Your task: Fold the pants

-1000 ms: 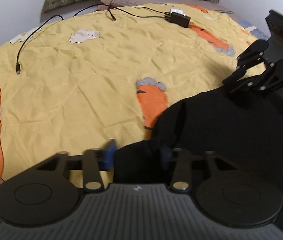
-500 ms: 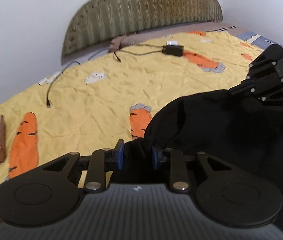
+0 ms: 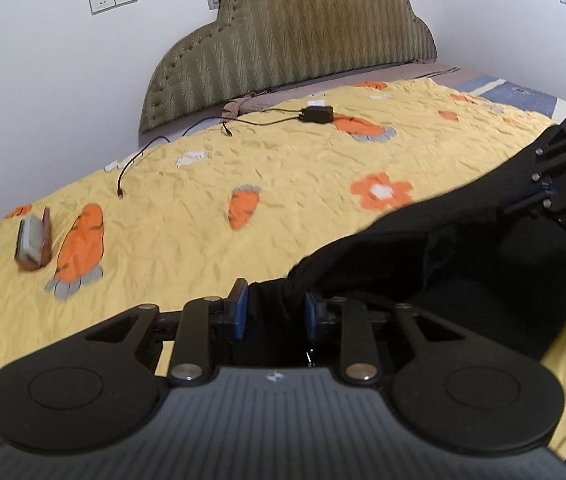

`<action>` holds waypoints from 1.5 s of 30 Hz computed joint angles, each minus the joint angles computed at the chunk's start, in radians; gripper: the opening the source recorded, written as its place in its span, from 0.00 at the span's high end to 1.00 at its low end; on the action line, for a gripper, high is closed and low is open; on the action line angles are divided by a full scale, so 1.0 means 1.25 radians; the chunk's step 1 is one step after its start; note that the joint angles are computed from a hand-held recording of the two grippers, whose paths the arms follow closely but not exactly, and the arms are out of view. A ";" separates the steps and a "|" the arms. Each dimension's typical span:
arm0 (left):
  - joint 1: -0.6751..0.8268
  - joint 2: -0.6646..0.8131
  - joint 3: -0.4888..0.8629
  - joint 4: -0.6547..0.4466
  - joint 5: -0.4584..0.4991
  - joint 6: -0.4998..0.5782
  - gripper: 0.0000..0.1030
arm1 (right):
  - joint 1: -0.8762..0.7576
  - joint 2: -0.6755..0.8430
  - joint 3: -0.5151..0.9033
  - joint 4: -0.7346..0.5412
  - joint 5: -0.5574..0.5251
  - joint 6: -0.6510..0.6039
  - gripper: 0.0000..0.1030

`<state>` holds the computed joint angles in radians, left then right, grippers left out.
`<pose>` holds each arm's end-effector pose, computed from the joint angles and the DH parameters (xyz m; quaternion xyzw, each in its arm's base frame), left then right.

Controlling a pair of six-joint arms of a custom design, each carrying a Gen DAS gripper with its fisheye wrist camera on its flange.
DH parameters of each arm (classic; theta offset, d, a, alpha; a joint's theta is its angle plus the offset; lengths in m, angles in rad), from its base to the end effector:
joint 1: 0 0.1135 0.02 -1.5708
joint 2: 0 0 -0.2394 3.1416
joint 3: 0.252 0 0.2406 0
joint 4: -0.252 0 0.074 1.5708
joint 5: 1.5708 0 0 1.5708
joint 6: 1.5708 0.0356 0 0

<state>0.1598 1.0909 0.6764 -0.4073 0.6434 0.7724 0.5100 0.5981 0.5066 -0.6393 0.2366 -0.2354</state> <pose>0.2173 0.0134 0.2119 0.3765 0.8070 -0.1069 0.4423 0.1267 0.0613 0.2143 -0.2853 0.8620 -0.0513 0.4158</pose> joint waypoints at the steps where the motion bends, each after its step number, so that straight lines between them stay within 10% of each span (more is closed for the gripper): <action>1: 0.021 -0.030 -0.022 -0.016 0.006 0.019 0.74 | 0.065 -0.014 -0.006 -0.025 0.039 0.045 0.97; 22: 0.290 -0.147 -0.186 -0.156 0.022 0.312 0.79 | 0.661 0.140 -0.055 -0.126 0.333 0.569 0.97; 30: 0.355 -0.137 -0.133 -0.213 0.021 0.274 0.80 | 0.723 0.104 -0.024 -0.207 0.353 0.640 0.93; 34: 0.307 -0.251 -0.127 -0.252 0.076 0.183 0.44 | 0.693 -0.014 -0.017 -0.215 0.387 0.700 0.93; 45: 0.190 -0.321 -0.176 -0.064 -0.113 -0.113 0.36 | 0.573 0.332 -0.013 0.245 0.326 0.449 0.93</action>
<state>0.3978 0.6899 0.4564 -0.4878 0.5028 0.6316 1.2256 1.0130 0.4905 -0.3336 0.6438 0.3254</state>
